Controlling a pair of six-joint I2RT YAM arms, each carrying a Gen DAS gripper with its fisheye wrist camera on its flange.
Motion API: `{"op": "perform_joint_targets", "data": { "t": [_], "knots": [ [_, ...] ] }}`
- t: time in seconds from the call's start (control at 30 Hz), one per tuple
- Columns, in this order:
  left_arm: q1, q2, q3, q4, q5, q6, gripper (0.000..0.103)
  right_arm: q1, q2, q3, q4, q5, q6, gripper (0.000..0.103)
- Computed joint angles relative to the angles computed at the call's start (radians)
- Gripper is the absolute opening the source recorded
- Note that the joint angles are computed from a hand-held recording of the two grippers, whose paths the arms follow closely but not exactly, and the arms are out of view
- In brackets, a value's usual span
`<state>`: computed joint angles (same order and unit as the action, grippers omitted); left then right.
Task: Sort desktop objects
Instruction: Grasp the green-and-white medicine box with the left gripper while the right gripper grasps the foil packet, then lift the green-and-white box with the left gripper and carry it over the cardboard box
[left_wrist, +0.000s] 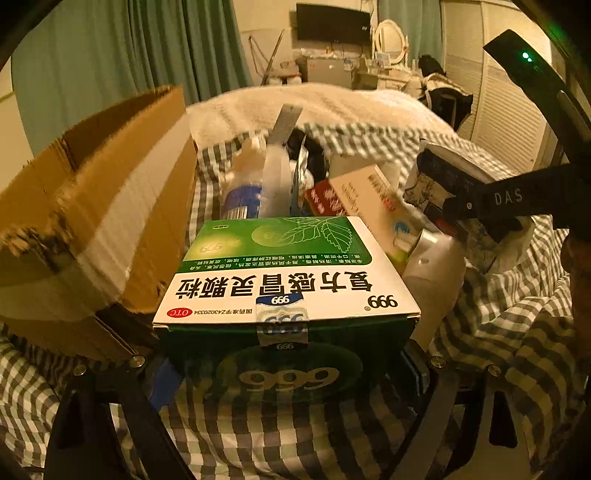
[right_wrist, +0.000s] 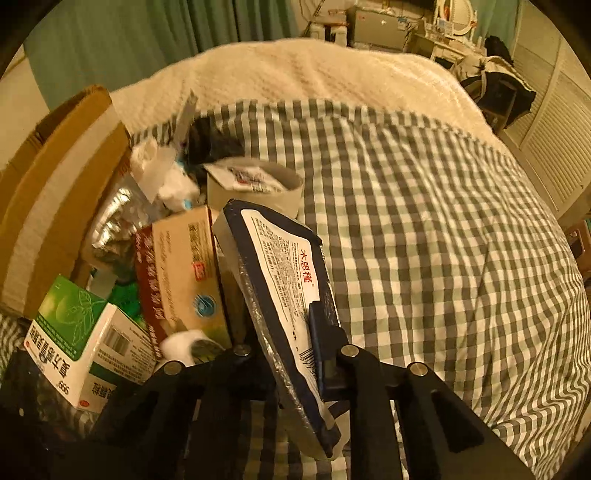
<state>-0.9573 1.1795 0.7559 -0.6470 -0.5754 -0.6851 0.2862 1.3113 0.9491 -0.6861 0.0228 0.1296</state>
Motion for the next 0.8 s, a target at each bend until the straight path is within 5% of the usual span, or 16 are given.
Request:
{"op": "perform_joint_targets", "data": {
  "t": [0.8],
  "knots": [
    [-0.088,-0.259,0.116,-0.085,-0.244,0.122,0.093,0.185,-0.196,0.057,0.057,0.156,0.131,0.012]
  ]
}}
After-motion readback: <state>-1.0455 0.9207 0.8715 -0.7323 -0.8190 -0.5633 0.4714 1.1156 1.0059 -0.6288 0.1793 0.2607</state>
